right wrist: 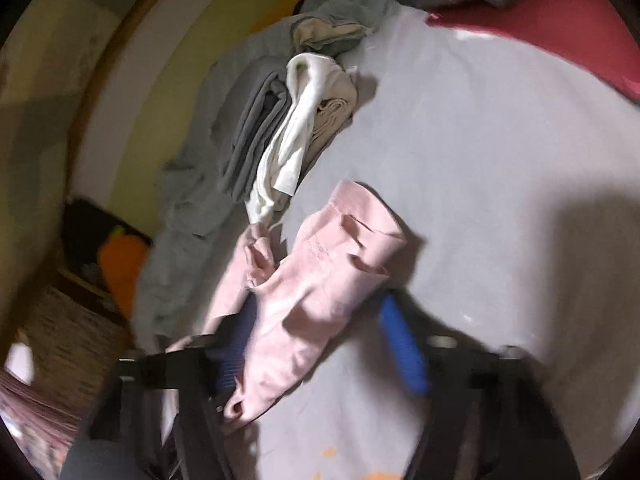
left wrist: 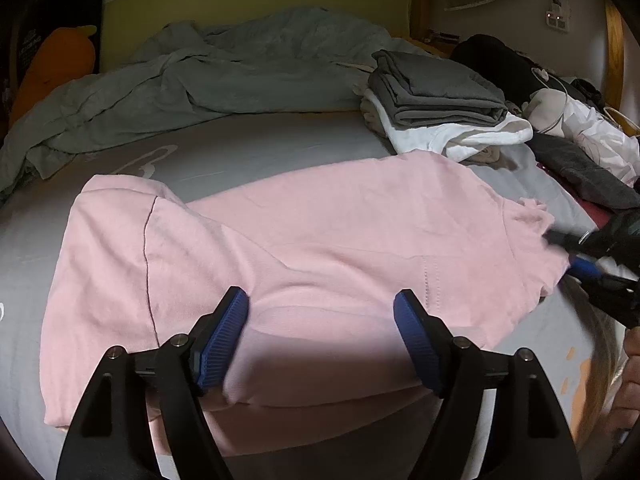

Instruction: Fold small clothes

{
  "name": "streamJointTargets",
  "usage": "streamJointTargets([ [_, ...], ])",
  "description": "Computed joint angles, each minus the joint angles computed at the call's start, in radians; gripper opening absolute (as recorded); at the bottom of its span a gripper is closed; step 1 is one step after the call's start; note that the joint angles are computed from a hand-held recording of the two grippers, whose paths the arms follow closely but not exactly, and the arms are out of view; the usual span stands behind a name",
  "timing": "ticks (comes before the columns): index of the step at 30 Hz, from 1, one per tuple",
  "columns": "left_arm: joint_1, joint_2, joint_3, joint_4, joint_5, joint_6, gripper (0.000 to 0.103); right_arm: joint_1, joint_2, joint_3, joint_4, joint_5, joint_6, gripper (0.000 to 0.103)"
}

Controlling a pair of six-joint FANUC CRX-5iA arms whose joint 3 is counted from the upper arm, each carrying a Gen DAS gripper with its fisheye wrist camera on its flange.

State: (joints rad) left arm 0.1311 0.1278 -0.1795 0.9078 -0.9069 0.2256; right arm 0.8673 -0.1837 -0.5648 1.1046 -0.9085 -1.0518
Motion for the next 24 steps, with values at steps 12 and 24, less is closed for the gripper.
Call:
streamJointTargets([
  [12, 0.126, -0.063, -0.06, 0.345, -0.056, -0.248, 0.063, 0.092, 0.249, 0.324, 0.114, -0.358, 0.463, 0.003],
  [24, 0.285, 0.075, 0.102, 0.416, -0.028, -0.102, 0.065, 0.076, 0.626, 0.779, 0.008, -0.132, 0.853, 0.003],
])
